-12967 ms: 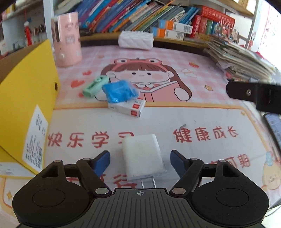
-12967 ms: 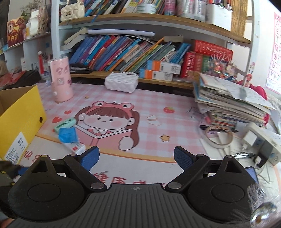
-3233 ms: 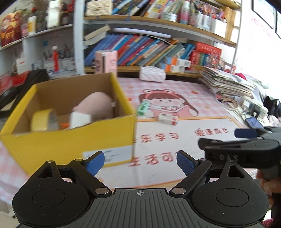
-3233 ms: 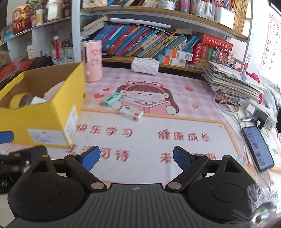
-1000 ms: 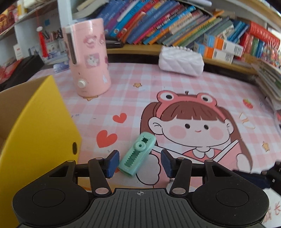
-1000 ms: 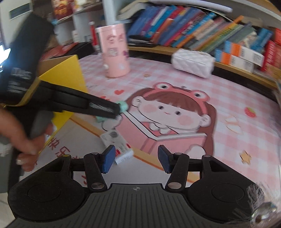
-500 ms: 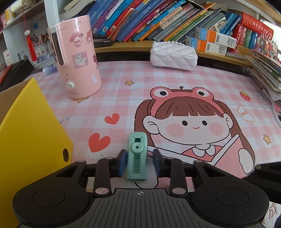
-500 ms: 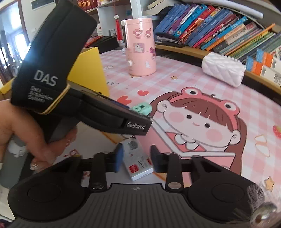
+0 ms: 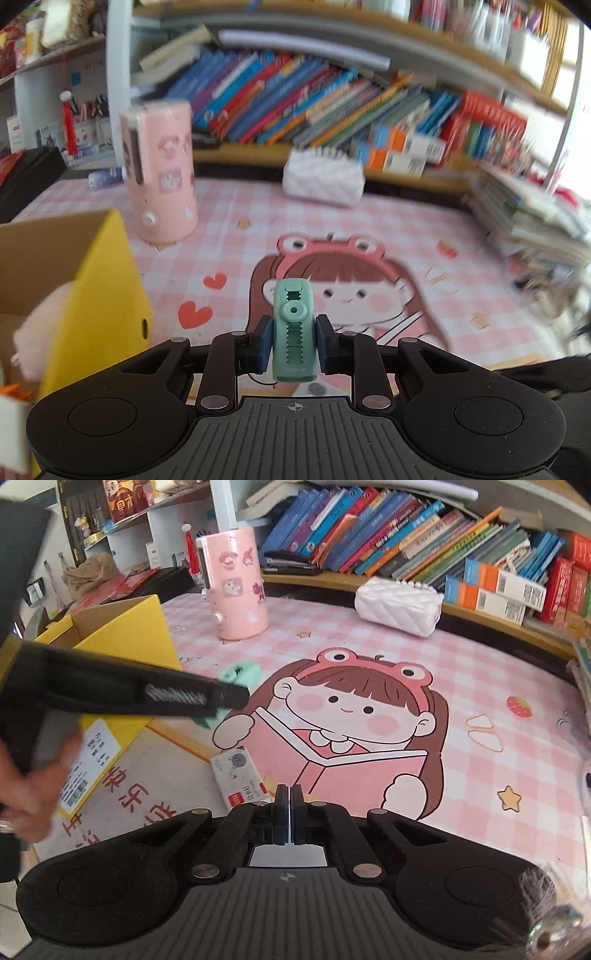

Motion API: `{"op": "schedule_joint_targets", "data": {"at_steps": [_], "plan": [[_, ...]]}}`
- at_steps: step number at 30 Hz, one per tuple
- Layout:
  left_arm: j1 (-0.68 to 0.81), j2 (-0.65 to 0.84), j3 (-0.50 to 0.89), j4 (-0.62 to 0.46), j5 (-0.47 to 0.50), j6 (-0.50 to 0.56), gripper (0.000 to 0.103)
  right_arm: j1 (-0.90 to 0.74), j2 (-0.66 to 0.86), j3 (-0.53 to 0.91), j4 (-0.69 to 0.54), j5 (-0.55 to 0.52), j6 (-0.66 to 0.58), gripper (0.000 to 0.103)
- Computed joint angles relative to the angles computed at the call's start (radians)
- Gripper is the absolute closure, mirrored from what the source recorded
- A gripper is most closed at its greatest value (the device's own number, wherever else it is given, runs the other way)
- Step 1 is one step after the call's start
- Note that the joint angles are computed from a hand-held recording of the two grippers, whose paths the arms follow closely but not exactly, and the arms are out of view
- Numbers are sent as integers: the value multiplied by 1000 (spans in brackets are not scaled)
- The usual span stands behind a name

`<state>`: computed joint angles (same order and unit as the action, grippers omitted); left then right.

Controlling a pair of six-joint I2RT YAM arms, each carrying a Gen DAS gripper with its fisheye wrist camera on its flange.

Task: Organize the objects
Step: 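Grasp the small white box with the right tool while the left tool holds the mint-green item, then carry the mint-green item and white box over the yellow box with both tools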

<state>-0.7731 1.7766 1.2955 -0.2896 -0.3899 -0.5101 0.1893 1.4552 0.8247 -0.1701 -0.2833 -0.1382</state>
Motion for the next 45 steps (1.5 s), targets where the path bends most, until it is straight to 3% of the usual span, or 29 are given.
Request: {"op": "schedule_joint_targets", "data": {"at_steps": [2,4,5,11,13,15,16,22,30,38,45], "plan": [[-7,-73,-47,6,-3,-16,80,20,-23,-19,10,32,4,90],[-14,-138,-86,5,-10,-26,80,45,-42,-40,38,65,10,29],[-17,-170,-106,4,-15,-33,80,56,-52,-57,69,72,12,23],[-57,-326,-194,-47,-69,-99,80,118,74,19,44,80,-25,26],[-71,-367,-213,-66,-88,-119,80,131,123,51,20,82,-24,42],[-92,-404,-229,-85,-113,-134,80,149,119,23,71,110,-23,54],[-102,-418,-236,-94,-128,-138,80,150,121,24,77,112,-15,71],[-131,-497,-287,-111,-165,-153,80,156,82,10,57,161,81,73],[-159,-680,-413,-133,-147,-170,80,224,-212,-50,-134,251,308,73],[-158,-922,-545,-260,-121,-210,80,528,-410,21,-407,534,662,73],[-174,-1102,-617,-410,-114,-228,80,868,-369,57,-564,790,934,73]]}}
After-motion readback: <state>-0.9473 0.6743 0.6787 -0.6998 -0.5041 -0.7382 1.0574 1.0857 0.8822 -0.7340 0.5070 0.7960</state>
